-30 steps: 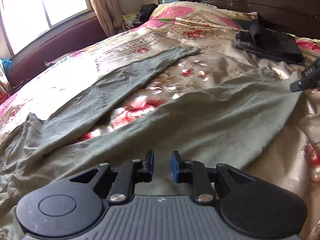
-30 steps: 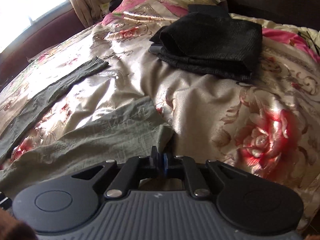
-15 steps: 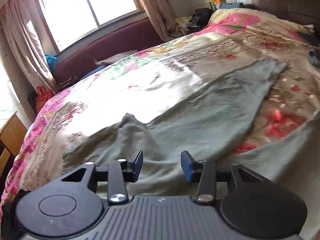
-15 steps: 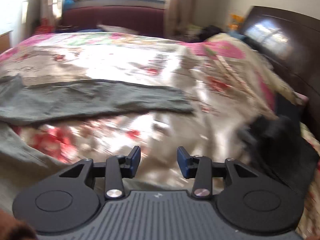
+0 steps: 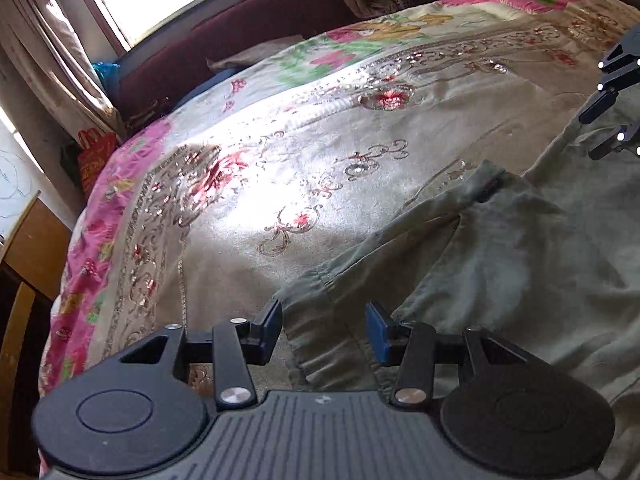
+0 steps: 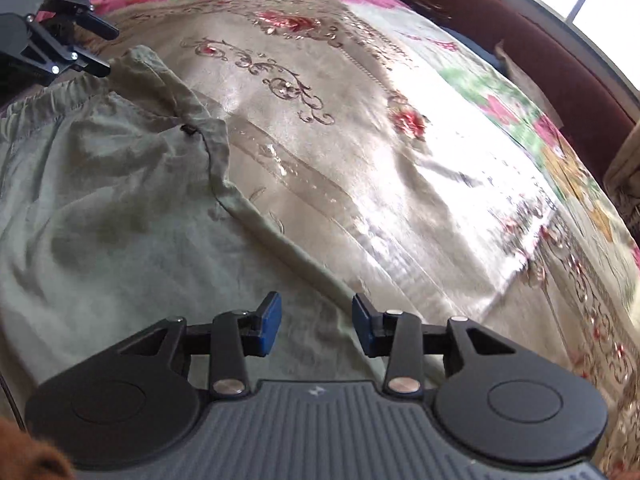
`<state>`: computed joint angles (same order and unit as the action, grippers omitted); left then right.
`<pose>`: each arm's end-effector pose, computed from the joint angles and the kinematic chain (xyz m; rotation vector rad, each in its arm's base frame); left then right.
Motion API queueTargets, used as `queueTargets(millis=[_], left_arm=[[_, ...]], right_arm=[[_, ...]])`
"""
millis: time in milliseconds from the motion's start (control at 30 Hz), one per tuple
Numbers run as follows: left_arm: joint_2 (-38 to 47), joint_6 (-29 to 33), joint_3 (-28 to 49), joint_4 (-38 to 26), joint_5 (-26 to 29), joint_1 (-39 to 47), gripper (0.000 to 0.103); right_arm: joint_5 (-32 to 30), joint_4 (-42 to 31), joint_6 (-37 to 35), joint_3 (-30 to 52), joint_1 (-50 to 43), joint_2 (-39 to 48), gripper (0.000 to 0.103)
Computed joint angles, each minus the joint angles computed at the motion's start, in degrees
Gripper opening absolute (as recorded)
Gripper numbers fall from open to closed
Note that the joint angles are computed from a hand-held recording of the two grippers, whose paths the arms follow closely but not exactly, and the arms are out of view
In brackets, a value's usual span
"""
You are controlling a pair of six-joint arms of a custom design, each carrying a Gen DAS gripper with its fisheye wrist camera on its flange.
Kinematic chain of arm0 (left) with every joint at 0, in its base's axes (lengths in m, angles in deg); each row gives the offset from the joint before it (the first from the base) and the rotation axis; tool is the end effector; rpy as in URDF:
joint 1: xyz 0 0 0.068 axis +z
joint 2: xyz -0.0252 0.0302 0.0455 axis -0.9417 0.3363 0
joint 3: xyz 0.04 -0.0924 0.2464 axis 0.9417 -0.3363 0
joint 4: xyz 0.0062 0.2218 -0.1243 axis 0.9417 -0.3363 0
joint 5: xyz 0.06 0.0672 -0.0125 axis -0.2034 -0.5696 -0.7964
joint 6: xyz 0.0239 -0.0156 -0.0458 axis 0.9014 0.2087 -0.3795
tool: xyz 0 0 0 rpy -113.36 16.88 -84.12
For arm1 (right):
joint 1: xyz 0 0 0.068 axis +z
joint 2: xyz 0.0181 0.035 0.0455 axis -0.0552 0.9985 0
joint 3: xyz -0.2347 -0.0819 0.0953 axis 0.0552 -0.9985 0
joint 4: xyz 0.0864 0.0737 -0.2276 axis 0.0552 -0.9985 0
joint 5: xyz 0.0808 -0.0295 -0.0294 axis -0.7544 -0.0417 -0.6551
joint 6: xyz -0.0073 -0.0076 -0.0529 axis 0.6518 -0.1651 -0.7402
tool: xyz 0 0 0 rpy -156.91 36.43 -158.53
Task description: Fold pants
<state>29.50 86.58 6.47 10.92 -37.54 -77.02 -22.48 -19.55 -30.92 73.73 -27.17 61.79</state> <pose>0.2907 -0.0424 0.0848 1.1489 2.1071 0.0255 0.1730 -0.0697 0.0740 -0.5549 2.4892 -0.2374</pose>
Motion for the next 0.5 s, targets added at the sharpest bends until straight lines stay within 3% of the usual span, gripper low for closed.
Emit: queueTargets(millis=[100, 300, 500], left_arm=[[5.78, 4.46, 5.72, -3.27, -1.16, -0.82, 0.060], [8.76, 11.03, 14.04, -13.65, 2.51, -0.66, 0.061], [9.99, 15.19, 21.93, -26.88, 5.04, 0.86, 0.061]], right_arm=[[1.98, -0.85, -0.60, 5.61, 2.59, 7.36, 0.040], [4.77, -5.88, -6.94, 12.65, 4.05, 14.11, 0.040], [4.67, -22.90, -8.63, 24.93, 3.86, 20.09, 0.041]])
